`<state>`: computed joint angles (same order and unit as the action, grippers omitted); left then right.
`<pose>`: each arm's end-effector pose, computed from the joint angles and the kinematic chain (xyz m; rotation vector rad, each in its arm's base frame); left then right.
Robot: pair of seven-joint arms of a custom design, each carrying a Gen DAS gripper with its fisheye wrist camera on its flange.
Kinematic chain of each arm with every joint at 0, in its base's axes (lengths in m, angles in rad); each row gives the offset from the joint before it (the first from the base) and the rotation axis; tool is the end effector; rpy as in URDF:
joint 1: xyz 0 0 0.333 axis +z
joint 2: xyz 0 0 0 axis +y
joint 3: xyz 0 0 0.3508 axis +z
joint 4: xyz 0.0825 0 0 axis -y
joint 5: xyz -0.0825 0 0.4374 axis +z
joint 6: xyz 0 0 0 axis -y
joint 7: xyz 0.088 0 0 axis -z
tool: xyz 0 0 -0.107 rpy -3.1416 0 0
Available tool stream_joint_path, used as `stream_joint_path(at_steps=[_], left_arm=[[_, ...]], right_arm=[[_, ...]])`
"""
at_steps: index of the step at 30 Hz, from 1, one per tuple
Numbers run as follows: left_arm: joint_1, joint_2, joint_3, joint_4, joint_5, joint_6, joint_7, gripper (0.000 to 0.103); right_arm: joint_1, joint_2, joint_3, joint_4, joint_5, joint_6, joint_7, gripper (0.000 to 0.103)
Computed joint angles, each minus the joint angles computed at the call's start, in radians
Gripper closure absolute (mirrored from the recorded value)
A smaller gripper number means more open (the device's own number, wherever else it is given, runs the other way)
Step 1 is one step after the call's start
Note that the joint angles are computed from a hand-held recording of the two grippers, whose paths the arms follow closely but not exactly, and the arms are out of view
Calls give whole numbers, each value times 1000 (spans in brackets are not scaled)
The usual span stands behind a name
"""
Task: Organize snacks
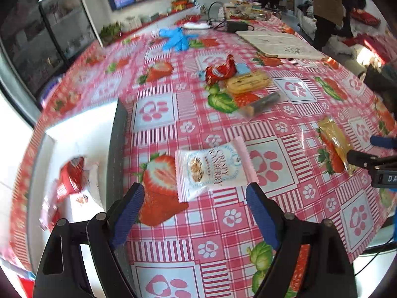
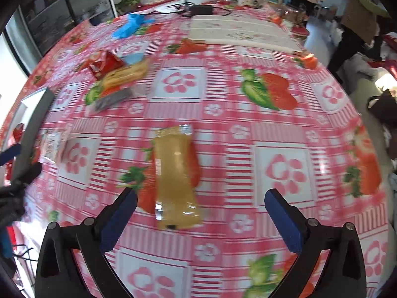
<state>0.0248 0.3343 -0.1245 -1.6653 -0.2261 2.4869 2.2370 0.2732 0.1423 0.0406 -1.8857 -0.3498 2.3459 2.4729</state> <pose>0.7500 -0.0628 0.4787 -1.2831 2.4424 -0.5985 0.6465 0.2033 0.4762 -1.5900 2.3563 -0.4786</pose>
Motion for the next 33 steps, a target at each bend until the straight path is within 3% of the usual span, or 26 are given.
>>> stream_joint_path(at_steps=[5,7,11,15,18,21,24,32,33], left_arm=[[-14,33,8,46,4,-84,-105,16],[-13,27,-3,29,-4,-55,-92,16],[-21,14,-14,-37,42,121,41,16],[65,14,-77,-18,-100,60,311,16],[72,9,-62,-21,-122,38,427,16],[17,31,-10,-12,-36,77,352,16],[-40,89,32,55,41,95,187,16],[-31,167,-8,185,65,-14,189,16],[-35,175,-5,204,62,-42,160,24]], right_arm=[[-7,28,-4,10,20,25,9,0],[1,49,-6,28,-5,21,18,0],[22,73,-17,47,-79,17,62,0],[23,61,-18,22,-101,51,67,0],[25,54,-20,5,-128,73,81,0],[27,50,-21,-3,-147,84,98,0],[29,48,-21,-10,-165,93,112,0],[28,43,-20,-18,-178,103,118,0],[28,43,-20,-20,-183,106,122,0]])
